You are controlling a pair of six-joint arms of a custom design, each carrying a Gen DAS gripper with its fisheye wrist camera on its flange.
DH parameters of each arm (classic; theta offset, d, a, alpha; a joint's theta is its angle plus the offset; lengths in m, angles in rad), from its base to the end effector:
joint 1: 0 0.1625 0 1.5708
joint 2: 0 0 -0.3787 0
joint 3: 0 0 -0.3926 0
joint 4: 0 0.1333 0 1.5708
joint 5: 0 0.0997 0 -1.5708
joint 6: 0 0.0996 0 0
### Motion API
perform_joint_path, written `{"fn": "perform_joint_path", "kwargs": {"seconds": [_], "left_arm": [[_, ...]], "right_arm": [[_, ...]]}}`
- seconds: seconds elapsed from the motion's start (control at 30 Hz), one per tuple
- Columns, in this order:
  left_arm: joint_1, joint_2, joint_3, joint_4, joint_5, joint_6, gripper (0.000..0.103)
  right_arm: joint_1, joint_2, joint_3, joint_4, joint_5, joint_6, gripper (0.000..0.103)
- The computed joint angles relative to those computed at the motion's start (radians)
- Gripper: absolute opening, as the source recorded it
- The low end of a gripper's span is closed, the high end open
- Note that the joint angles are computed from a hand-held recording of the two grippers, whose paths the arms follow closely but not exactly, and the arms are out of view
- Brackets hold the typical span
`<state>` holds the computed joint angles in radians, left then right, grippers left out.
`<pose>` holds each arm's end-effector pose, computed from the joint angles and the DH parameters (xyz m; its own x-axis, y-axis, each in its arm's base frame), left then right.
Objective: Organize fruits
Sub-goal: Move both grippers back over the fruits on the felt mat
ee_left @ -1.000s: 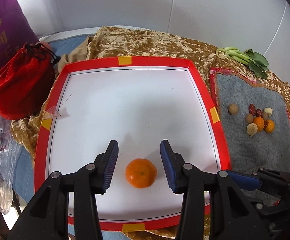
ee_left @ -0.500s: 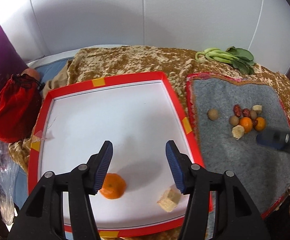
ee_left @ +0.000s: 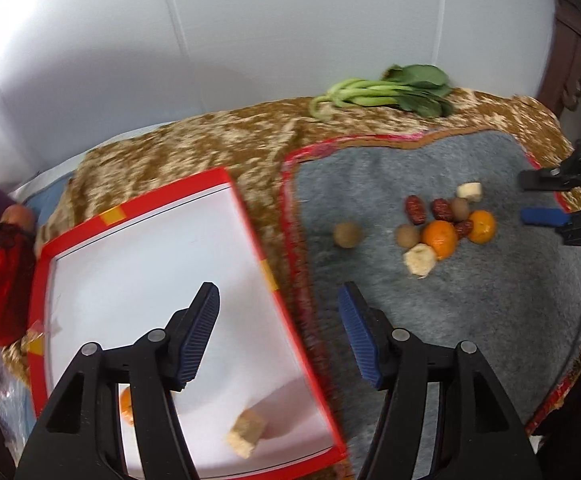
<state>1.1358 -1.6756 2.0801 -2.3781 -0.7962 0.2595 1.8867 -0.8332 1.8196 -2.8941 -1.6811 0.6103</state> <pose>-0.0017 -0.4854 0.3582 -0.6386 0.2649 -0.7225 0.5707 0.7929 -0.2138 0.3021 -0.5305 0.0549 -0.9515 0.2894 -0.1043 0.3076 0.8923 -0.3304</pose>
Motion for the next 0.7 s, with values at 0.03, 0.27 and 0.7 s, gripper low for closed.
{"fn": "perform_joint_path", "kwargs": {"seconds": [0.03, 0.27, 0.7], "left_arm": [[-0.001, 0.004, -0.006, 0.024, -0.031, 0.009, 0.061], [-0.002, 0.034, -0.018, 0.174, -0.179, 0.026, 0.061], [-0.038, 0.125, -0.024, 0.034, -0.271, 0.247, 0.061]], "right_arm": [[0.000, 0.006, -0.006, 0.017, -0.004, 0.006, 0.049], [-0.005, 0.033, -0.025, 0.062, -0.040, 0.023, 0.049], [-0.032, 0.071, -0.037, 0.045, -0.015, 0.079, 0.049]]}}
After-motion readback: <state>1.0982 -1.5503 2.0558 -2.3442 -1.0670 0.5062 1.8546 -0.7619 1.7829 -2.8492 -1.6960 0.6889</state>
